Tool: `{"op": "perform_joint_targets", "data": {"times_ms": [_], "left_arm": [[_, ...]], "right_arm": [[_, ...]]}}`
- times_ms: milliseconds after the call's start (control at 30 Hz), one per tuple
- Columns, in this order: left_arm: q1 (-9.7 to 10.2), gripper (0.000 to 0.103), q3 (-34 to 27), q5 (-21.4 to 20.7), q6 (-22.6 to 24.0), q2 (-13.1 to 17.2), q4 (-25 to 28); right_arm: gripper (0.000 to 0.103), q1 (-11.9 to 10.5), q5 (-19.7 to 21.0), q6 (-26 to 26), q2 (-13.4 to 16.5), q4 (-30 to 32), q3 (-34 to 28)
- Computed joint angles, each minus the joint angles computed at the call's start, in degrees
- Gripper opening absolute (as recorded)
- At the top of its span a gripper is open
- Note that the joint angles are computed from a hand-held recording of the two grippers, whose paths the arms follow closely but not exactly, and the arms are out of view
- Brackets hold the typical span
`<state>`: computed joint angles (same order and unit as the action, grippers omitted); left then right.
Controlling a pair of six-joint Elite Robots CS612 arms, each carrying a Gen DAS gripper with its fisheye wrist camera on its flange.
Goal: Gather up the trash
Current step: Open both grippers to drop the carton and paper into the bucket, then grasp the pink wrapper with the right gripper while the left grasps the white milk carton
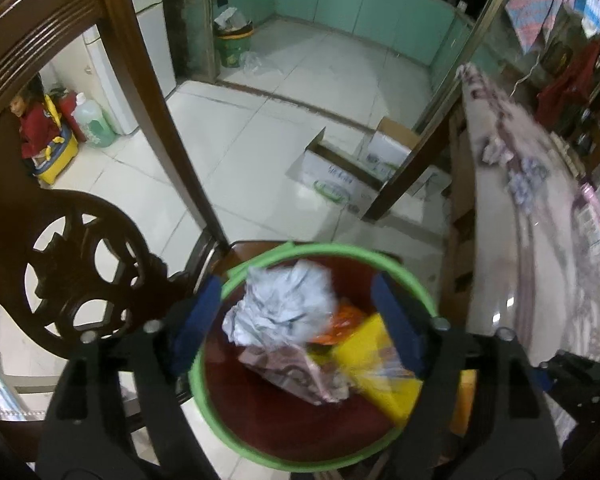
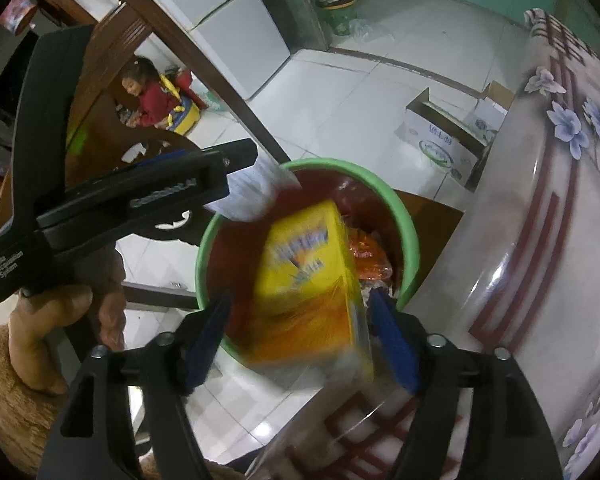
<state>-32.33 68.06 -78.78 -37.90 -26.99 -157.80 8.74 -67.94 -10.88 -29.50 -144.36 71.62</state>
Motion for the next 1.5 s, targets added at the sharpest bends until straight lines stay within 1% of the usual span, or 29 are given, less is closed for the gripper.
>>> {"op": "perform_joint_targets", "data": {"times_ms": [133, 200, 300, 433, 567, 667, 800, 933, 967, 1000, 1033, 1100, 1167, 1233, 1300, 1333, 1367, 1433, 1467, 1500], "left_arm": [[-0.47, 0.077, 0.1, 1.0, 0.9, -0.8, 0.1], [-0.8, 0.078, 0.7, 1.6, 1.3, -1.4, -0.9], [-1.54, 0.081, 1.6, 2.9, 2.4, -2.5, -3.0], [-3.02, 0.084, 1.9, 4.9, 5.7, -4.0, -6.0], [-4.56, 0.089, 2.1, 4.9, 8.5, -4.9, -10.6], [-5.68, 0.09, 1.3, 3.7, 10.5, -4.7, -11.9], [-6.79, 0.09, -1.0, 1.3, 11.5, -3.4, -10.0], [-7.94, 0.09, -4.5, -2.1, 10.2, -1.3, -6.7], [-8.32, 0.09, -5.8, -2.7, 9.9, -0.7, -5.8], [-8.69, 0.09, -6.5, -3.0, 9.7, -0.3, -5.3], [-9.05, 0.09, -7.8, -3.4, 9.5, 0.4, -4.5], [-9.77, 0.09, -10.0, -4.1, 9.2, 1.5, -3.3], [-10.54, 0.09, -13.3, -4.8, 8.9, 3.2, -1.0], [-11.24, 0.09, -16.8, -5.7, 8.2, 5.0, 1.6], [-11.92, 0.09, -20.0, -6.3, 7.6, 6.5, 4.0], [-12.29, 0.09, -22.5, -6.8, 7.3, 7.6, 5.8], [-12.58, 0.09, -24.8, -7.3, 7.1, 8.7, 7.1], [-12.93, 0.09, -29.5, -7.8, 6.5, 11.0, 9.1], [-13.11, 0.09, -32.6, -8.0, 6.1, 12.4, 10.4], [-13.3, 0.09, -37.0, -8.1, 5.4, 14.6, 12.4]], "right_arm": [[0.07, -0.5, -0.4, 0.1, -1.2, -2.4, 1.6], [0.071, -0.8, -0.5, 0.4, -2.0, -4.2, 2.9], [0.072, -1.7, -1.2, 1.7, -3.7, -9.0, 5.9], [0.075, -2.9, -2.2, 4.0, -5.6, -15.1, 9.3], [0.076, -4.1, -4.0, 5.5, -7.5, -20.6, 12.8], [0.076, -5.4, -5.5, 5.7, -8.5, -23.8, 15.0], [0.076, -8.0, -8.6, 6.5, -9.6, -26.4, 17.3], [0.073, -12.3, -12.5, 7.7, -10.6, -28.2, 18.2], [0.069, -13.3, -13.7, 7.8, -10.6, -28.3, 18.0], [0.067, -14.2, -14.9, 7.9, -10.6, -28.3, 17.6], [0.066, -15.7, -16.1, 7.8, -10.5, -28.2, 16.9], [0.066, -17.6, -17.8, 7.1, -9.9, -27.8, 15.1], [0.064, -19.1, -19.2, 5.6, -9.1, -27.3, 13.2], [0.064, -20.4, -21.6, 3.0, -7.3, -25.6, 9.8], [0.056, -21.2, -24.1, 0.4, -4.9, -22.6, 5.5], [0.045, -21.7, -25.4, -0.7, -3.1, -19.8, 2.2], [0.039, -22.1, -25.7, -1.2, -1.8, -17.7, 0.0], [0.039, -22.9, -25.7, -1.6, 0.7, -14.2, -4.5], [0.039, -23.2, -25.9, -2.3, 2.1, -13.2, -6.8], [0.039, -23.3, -25.9, -3.5, 3.3, -12.5, -8.7]]}}
